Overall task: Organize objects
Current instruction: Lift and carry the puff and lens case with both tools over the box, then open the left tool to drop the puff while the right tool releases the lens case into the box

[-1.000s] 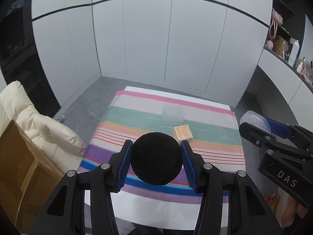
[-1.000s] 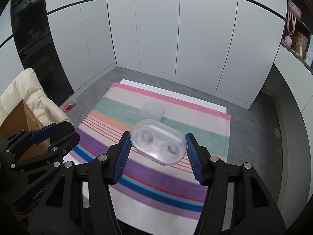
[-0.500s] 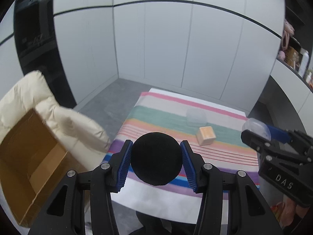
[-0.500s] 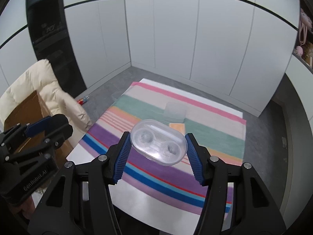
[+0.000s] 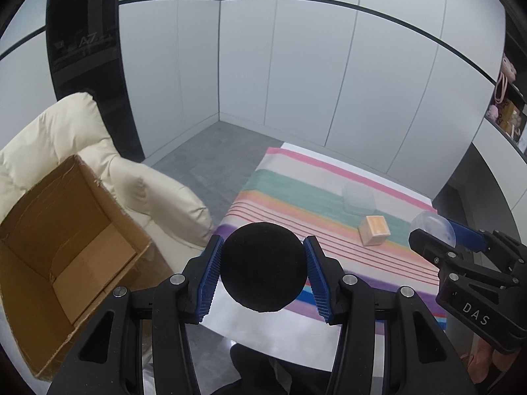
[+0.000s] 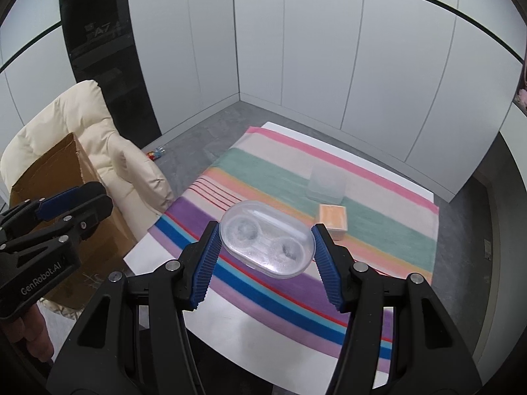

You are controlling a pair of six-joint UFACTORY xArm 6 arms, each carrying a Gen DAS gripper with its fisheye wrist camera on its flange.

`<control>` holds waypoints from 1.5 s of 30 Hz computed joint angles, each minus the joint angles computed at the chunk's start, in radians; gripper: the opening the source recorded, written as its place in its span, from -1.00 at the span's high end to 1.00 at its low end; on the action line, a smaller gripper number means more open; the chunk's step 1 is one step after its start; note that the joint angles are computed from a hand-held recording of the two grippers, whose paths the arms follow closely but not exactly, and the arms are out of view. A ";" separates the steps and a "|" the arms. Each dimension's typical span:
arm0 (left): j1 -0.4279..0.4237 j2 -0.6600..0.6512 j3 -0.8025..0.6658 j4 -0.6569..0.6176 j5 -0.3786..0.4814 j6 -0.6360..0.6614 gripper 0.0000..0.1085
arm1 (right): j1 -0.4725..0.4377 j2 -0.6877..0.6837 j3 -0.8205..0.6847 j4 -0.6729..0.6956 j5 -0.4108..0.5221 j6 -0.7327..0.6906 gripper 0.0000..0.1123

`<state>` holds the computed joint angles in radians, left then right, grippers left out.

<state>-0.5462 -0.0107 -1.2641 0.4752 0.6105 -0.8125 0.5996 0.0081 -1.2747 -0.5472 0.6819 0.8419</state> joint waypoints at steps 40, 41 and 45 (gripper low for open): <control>0.269 -0.305 0.330 -0.059 -0.044 0.054 0.06 | 0.163 0.424 -0.550 0.128 0.051 -0.196 -0.05; 0.277 -0.312 0.337 -0.062 -0.044 0.059 0.06 | 0.168 0.436 -0.568 0.134 0.056 -0.203 -0.05; 0.306 -0.347 0.368 -0.072 -0.039 0.073 0.06 | 0.187 0.492 -0.652 0.156 0.075 -0.235 -0.05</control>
<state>-0.2397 -0.3577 -0.8965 0.4036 0.5718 -0.7399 0.7867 0.5001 -1.9270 -0.3908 0.7564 0.6072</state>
